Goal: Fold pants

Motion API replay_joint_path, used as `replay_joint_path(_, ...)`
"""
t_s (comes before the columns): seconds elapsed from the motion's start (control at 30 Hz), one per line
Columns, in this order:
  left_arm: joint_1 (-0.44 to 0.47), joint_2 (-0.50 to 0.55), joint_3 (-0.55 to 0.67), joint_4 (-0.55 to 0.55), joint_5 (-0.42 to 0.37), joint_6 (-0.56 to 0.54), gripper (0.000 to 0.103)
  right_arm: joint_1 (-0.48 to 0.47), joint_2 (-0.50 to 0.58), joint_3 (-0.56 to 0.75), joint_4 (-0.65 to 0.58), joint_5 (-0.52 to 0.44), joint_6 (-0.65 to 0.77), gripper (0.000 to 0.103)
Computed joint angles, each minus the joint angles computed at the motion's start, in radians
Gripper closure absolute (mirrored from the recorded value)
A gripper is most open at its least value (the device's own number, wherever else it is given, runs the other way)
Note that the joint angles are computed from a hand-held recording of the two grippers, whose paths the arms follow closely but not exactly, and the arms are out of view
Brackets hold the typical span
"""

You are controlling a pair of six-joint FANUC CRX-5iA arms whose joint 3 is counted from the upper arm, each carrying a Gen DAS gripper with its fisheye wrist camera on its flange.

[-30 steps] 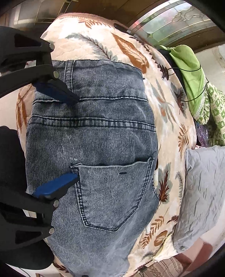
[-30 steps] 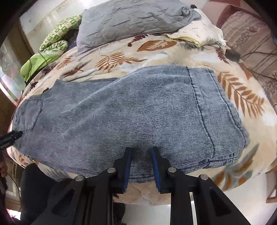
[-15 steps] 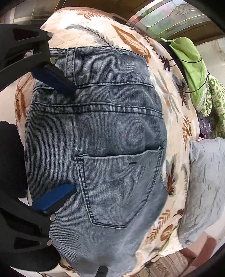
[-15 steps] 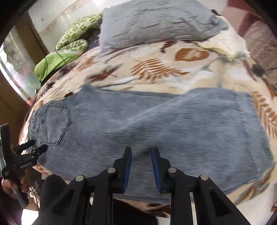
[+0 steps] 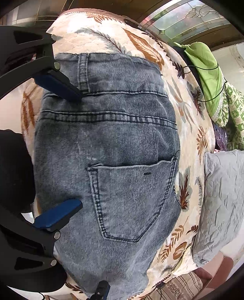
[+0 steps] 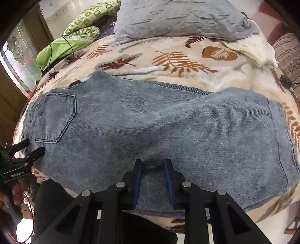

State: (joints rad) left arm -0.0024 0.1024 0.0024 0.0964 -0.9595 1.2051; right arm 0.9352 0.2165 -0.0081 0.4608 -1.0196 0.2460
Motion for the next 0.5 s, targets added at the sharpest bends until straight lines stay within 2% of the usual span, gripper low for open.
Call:
replay_joint_path(0.23, -0.017, -0.064, -0.016, -0.018, 0.029, 0.004, 0.000, 0.026, -0.118, -0.135, 0.109, 0.024, -0.156, 0.076)
replay_joint_path(0.4, -0.057, -0.104, -0.005, -0.038, 0.046, 0.003, 0.000, 0.048, -0.244, -0.282, 0.232, 0.040, -0.322, 0.076)
replay_joint_path(0.47, -0.080, -0.111, 0.007, -0.045, 0.046, 0.002, 0.000, 0.057, -0.291, -0.337, 0.271, 0.031, -0.376, 0.071)
replay_joint_path(0.5, -0.092, -0.113, 0.014, -0.050, 0.046, 0.003, 0.000, 0.061, -0.308, -0.358, 0.286, 0.026, -0.401, 0.062)
